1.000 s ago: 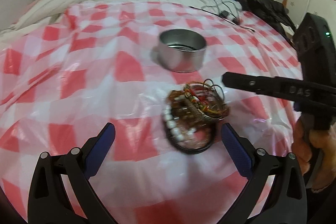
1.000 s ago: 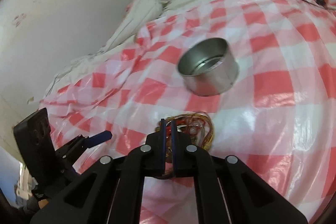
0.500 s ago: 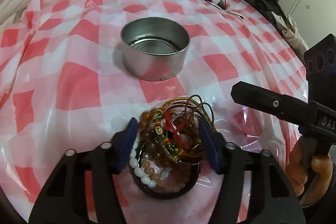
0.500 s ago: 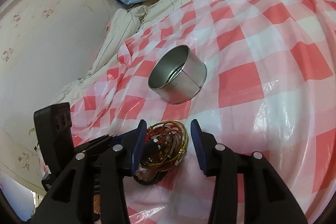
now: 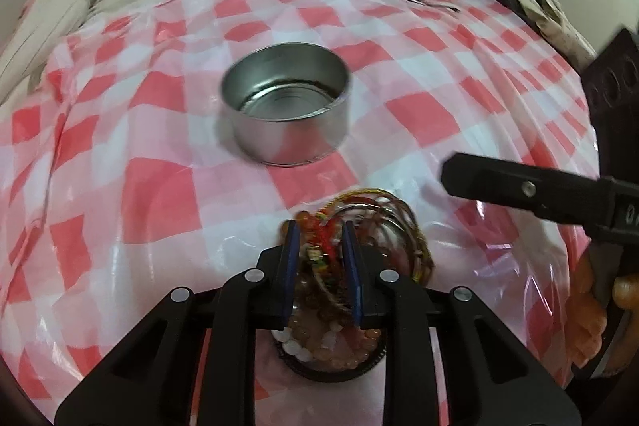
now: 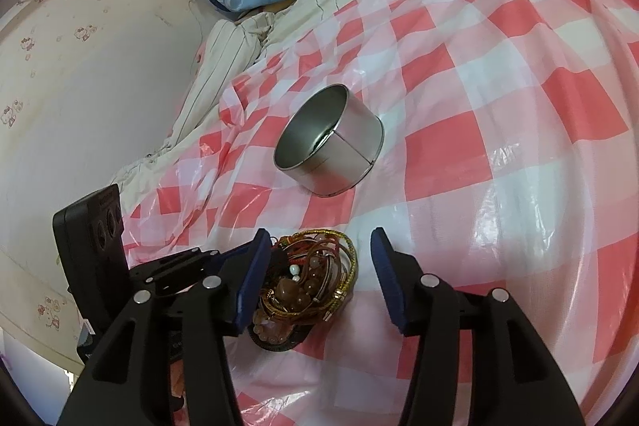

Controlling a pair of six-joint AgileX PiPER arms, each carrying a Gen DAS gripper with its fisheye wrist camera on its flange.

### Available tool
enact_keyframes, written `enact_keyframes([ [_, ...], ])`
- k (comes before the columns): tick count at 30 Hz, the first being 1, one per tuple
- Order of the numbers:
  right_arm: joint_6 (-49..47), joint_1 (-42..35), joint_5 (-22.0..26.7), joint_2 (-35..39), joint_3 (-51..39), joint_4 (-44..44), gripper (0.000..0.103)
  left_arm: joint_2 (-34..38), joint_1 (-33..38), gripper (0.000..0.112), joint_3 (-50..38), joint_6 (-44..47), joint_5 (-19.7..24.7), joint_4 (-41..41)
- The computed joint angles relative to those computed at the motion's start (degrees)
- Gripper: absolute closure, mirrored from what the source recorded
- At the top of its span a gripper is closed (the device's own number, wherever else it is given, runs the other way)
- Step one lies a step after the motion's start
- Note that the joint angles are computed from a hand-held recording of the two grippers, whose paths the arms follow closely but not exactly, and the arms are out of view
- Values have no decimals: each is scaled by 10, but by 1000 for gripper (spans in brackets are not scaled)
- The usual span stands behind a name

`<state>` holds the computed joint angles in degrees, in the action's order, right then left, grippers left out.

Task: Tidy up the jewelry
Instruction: 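Lift the red cord bracelet with the left gripper toward the silver tin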

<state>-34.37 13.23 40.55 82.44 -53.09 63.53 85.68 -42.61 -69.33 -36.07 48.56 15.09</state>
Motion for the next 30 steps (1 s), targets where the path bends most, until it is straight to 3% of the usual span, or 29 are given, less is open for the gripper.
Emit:
enact_keyframes([
  [2, -2, -1, 1, 0, 1, 2, 51, -9, -14, 106, -1, -7, -6, 22],
  [8, 0, -4, -1, 1, 4, 3, 51, -88, 47, 109, 28, 42, -67, -75],
  [11, 4, -1, 0, 3, 1, -2, 51, -65, 43, 108, 6, 22, 4, -18],
  [12, 3, 0, 2, 5, 1, -2, 51, -66, 42, 108, 11, 6, 3, -13],
  [17, 7, 19, 2, 11, -10, -23, 51, -96, 64, 109, 31, 33, -45, -55],
  [22, 73, 75, -47, 14, -20, -127, 51, -149, 89, 109, 59, 43, -103, -89],
  [24, 86, 86, -64, 20, -18, -146, 51, -150, 87, 109, 54, 31, -99, -79],
  [28, 99, 105, -86, 24, -17, -178, 80, -147, 90, 108, 53, 32, -95, -84],
  [30, 143, 126, -102, 21, -22, -236, 81, -146, 88, 108, 52, 31, -95, -81],
])
